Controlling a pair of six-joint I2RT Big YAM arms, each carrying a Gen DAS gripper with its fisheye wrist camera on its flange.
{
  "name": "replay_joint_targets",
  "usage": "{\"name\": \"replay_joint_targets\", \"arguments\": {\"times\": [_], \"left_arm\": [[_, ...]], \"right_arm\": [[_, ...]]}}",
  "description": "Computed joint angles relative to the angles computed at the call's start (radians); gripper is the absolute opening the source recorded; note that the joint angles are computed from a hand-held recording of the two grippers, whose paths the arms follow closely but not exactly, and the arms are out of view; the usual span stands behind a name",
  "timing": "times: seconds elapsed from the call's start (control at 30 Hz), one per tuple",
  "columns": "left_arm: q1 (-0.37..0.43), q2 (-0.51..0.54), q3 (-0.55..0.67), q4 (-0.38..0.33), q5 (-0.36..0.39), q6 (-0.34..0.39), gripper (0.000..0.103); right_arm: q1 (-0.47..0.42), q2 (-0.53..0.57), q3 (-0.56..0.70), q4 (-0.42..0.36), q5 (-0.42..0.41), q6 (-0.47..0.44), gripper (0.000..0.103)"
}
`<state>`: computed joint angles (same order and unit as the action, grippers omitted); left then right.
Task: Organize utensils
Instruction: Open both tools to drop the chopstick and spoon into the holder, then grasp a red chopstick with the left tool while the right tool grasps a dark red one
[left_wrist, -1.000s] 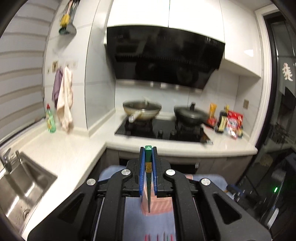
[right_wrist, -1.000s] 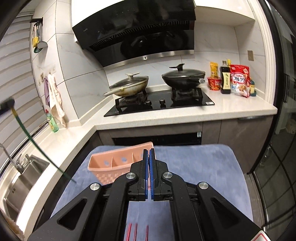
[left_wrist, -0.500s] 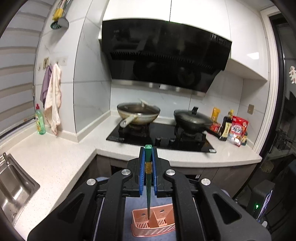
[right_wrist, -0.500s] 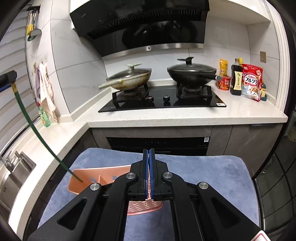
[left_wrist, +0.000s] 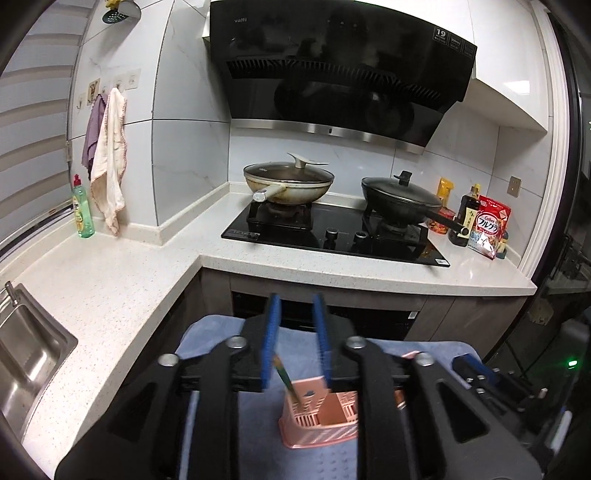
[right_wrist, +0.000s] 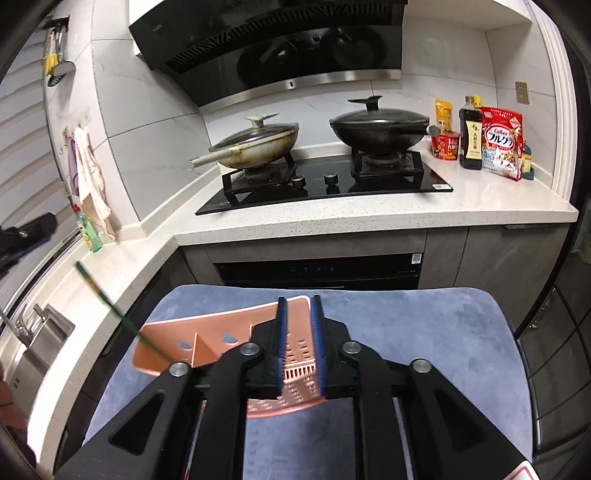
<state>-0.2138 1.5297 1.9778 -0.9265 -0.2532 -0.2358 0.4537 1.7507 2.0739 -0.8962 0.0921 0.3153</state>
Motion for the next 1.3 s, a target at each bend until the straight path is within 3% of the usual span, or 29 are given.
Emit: {"name": "replay_joint_targets", "arguments": {"times": [0.07,0.27,0.47,0.7,0.87,1.0,1.3], "left_arm": [[-0.001,-0.022,-0.024,0.005,-0.002,-0.003,0.038],[-0.016,-0.141,-0.137,0.036,-0.003,0.001,0.047],[-0.066,-0.288,-0.312,0.025,-0.083,0.02,0.05],[-0.15,-0.433,-0.529,-0.01,-0.18,0.011,0.05],[-0.2,-0.503,-0.65,-0.073,-0.169,-0.078,0.05],[-0.258,-0.542,-0.732,-0.111,-0.216,-0.126,0.05],[-0.307,-0.589,-0.835,-0.171,-0.199,-0.23,0.05]], "right_arm": [[0.001,-0.034,-0.033,0.006,-0.003,0.004,0.024],[0.015,-0.191,-0.21,0.036,-0.01,0.026,0.032],[0.058,-0.374,-0.443,0.06,0.002,0.047,0.035],[0.153,-0.531,-0.663,0.052,0.091,0.074,0.035],[0.238,-0.598,-0.777,0.034,0.177,0.11,0.036],[0.296,-0.625,-0.839,0.016,0.225,0.133,0.036],[0.384,-0.665,-0.942,-0.011,0.247,0.221,0.036]]}}
